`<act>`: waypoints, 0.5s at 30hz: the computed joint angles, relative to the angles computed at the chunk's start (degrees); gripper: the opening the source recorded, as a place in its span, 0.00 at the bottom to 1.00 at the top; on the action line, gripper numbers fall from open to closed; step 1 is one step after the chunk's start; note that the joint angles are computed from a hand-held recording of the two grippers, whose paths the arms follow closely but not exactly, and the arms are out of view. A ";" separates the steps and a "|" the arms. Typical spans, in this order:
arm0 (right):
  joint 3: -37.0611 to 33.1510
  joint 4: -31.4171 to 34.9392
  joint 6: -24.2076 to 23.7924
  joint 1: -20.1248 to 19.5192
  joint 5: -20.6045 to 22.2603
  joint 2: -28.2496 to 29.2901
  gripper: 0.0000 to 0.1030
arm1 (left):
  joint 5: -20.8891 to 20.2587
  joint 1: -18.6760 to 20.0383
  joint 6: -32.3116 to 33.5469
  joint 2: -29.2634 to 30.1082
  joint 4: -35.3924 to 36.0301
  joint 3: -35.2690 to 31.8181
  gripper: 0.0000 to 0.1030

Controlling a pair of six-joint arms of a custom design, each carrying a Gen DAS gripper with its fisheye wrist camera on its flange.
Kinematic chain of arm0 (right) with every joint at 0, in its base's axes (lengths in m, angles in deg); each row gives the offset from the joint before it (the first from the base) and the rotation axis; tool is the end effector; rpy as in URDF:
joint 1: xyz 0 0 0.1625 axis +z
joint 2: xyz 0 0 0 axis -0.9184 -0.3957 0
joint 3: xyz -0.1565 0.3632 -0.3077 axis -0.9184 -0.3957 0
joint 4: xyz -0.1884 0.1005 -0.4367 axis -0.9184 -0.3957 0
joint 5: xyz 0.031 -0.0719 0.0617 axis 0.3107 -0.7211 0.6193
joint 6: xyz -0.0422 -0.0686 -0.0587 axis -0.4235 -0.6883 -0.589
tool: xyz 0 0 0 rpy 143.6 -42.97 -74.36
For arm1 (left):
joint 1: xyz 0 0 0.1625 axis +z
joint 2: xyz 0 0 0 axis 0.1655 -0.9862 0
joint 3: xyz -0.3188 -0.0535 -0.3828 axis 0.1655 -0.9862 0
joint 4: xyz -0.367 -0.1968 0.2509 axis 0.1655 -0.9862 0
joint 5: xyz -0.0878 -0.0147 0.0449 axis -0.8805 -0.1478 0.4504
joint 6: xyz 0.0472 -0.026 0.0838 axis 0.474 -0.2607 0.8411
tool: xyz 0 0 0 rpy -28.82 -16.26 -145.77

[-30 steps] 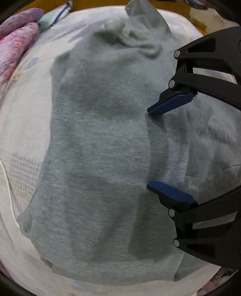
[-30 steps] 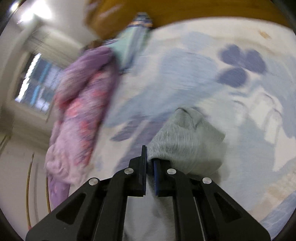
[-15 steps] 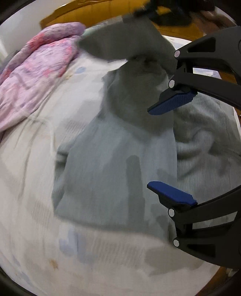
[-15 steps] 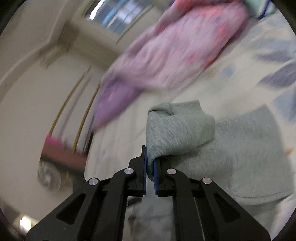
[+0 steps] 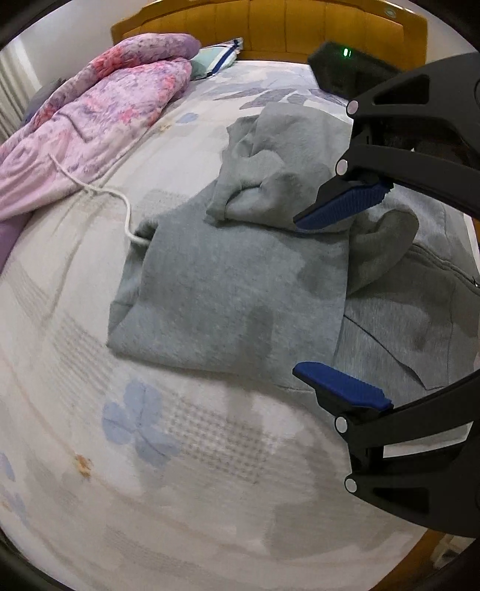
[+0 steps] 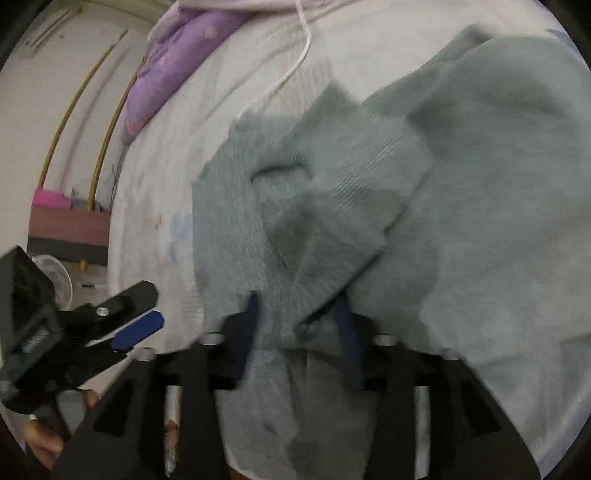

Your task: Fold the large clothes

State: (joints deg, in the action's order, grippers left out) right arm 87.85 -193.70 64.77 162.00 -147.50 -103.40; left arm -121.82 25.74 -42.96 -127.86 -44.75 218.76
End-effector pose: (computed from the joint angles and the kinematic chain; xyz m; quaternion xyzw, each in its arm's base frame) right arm 0.1699 -0.5552 0.1297 0.2046 -0.9726 -0.0863 0.0684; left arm -0.2274 -0.4002 0.1477 -0.3656 0.8574 -0.2977 0.2066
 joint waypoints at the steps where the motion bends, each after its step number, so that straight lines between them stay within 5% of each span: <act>1: 0.15 -0.07 -0.66 0.05 0.14 -1.31 0.51 | 0.27 -0.01 1.12 0.79 -0.09 -0.73 0.72; 6: 1.08 -2.12 -4.22 -1.28 -2.44 -7.64 0.55 | 0.99 0.42 10.38 8.07 1.23 -6.99 0.72; 15: -3.25 -0.90 -2.43 -7.77 -8.29 -10.62 0.55 | 3.05 5.96 29.37 25.45 2.19 -21.59 0.70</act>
State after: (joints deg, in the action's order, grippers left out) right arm 84.60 -194.59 62.34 154.23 -155.80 -114.02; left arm -118.77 31.69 -13.59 -102.41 -42.56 197.16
